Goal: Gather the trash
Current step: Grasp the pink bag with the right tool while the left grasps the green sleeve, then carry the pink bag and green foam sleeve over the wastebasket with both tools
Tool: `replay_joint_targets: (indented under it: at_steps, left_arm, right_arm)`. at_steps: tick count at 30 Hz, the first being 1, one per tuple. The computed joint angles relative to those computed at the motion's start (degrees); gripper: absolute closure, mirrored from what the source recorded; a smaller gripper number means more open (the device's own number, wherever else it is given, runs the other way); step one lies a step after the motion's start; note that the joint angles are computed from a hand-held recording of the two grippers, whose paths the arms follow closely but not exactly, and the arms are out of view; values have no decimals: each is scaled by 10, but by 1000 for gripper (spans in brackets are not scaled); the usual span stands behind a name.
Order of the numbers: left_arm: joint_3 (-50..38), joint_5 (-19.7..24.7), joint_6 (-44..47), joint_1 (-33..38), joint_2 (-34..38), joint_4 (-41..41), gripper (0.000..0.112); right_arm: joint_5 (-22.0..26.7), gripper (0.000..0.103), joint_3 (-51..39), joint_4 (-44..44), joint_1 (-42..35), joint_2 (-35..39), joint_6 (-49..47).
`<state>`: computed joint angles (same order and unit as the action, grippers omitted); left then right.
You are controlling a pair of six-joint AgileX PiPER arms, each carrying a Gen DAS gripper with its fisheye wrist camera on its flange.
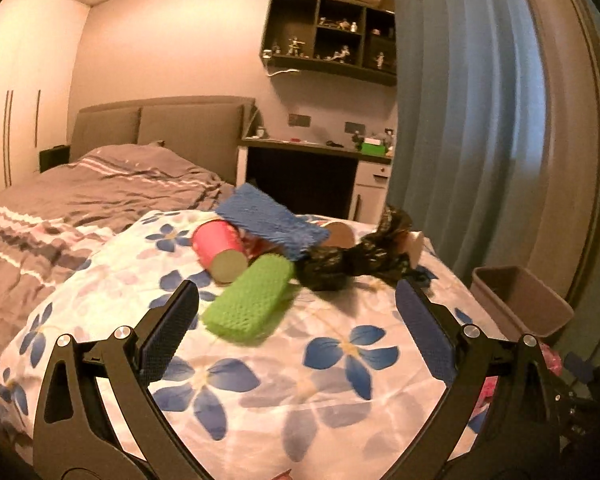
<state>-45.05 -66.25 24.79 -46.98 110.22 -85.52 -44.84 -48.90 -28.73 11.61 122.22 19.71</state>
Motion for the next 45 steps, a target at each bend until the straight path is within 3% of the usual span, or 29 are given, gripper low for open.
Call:
replay_joint_targets:
  at_steps: [3, 7, 8, 10, 12, 17, 21, 28, 30, 32, 37, 45]
  left_arm:
    - [11, 3, -13, 6, 5, -1, 15]
    - [20, 16, -32, 24, 14, 10, 15]
    - [23, 19, -37, 31, 17, 16, 15]
    - [26, 20, -46, 39, 23, 23, 15]
    - [28, 22, -51, 54, 32, 34, 15]
    - [38, 45, -67, 99, 36, 72, 15]
    - [41, 96, -77, 149, 37, 122, 20]
    - [16, 230, -64, 237, 37, 183, 48]
    - [10, 258, -64, 253, 42, 190, 53]
    - [14, 275, -91, 263, 43, 215, 65]
    - [29, 274, -119, 257, 36, 244, 100]
    - [83, 193, -134, 179, -19, 183, 103]
  right_arm:
    - [19, 32, -16, -8, 3, 10, 13]
    - [60, 70, -46, -28, 16, 25, 28]
    - [64, 73, -53, -32, 18, 29, 32]
    - [68, 89, -62, -42, 21, 33, 36]
    - [69, 93, -68, -48, 23, 31, 35]
    - [55, 94, -79, -50, 29, 18, 41]
    - [57, 94, -100, -69, 31, 16, 72]
    - [66, 94, -122, -90, 38, 19, 97]
    - [69, 94, -125, -96, 40, 18, 103]
    - [72, 94, -126, -97, 41, 17, 103]
    - [76, 94, -127, -102, 41, 15, 110]
    - [63, 94, -115, -107, 33, 4, 109]
